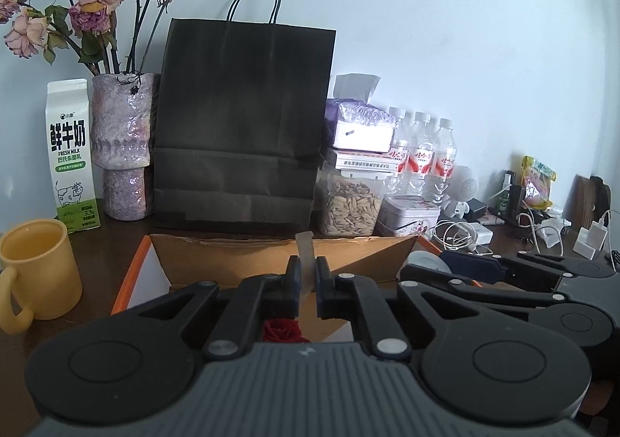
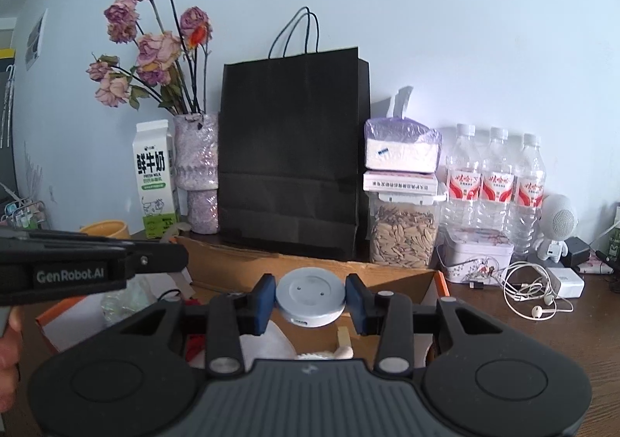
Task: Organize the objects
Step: 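Open both tools to drop the lid and strip into the box, then withdraw both tools from the box toward the navy case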
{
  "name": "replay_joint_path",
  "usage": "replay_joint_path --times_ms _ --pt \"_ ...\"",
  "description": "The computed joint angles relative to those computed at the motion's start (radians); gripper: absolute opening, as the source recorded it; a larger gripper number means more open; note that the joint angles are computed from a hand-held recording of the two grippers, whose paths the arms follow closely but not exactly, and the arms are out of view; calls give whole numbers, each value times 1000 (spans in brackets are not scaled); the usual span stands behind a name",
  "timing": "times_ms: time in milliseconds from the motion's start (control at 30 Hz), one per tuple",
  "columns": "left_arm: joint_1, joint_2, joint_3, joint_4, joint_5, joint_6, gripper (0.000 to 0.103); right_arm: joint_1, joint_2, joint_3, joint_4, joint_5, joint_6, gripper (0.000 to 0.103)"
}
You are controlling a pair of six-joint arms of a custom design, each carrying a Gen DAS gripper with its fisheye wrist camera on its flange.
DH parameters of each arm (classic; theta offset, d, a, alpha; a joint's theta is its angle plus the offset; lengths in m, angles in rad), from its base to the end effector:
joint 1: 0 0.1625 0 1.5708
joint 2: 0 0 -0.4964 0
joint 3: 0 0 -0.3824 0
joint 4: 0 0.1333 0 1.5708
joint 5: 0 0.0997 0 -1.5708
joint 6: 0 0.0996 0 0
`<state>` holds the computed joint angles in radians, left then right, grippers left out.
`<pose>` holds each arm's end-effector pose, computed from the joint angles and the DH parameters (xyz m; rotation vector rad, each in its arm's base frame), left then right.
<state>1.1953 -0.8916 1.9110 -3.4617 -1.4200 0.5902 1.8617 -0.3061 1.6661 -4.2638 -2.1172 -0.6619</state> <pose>-0.1011 -0.6607 0.2359 1.1488 2.3923 -1.2063 0.2673 -0.6084 0.0150 0.5231 -1.9705 1.4363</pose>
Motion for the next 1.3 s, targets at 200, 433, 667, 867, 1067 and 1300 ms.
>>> replay_joint_path --times_ms 200,433,667,867,1067,1300 --pt "4 6 -6 -6 18 1 17 -6 1 -2 16 -26 16 40" --pt "-10 25 8 -139 71 -4 103 -6 6 -3 -12 -38 28 103" --pt "-12 21 8 -117 72 -12 103 -5 9 -10 -2 -54 28 103" --pt "-14 16 16 -111 71 -10 103 -2 12 -12 -9 -59 22 103" --pt "-16 -2 39 -106 69 -8 103 6 15 -6 -27 -66 7 103" --pt "-17 -40 88 -108 76 -15 103 18 15 38 -87 -79 -6 103"
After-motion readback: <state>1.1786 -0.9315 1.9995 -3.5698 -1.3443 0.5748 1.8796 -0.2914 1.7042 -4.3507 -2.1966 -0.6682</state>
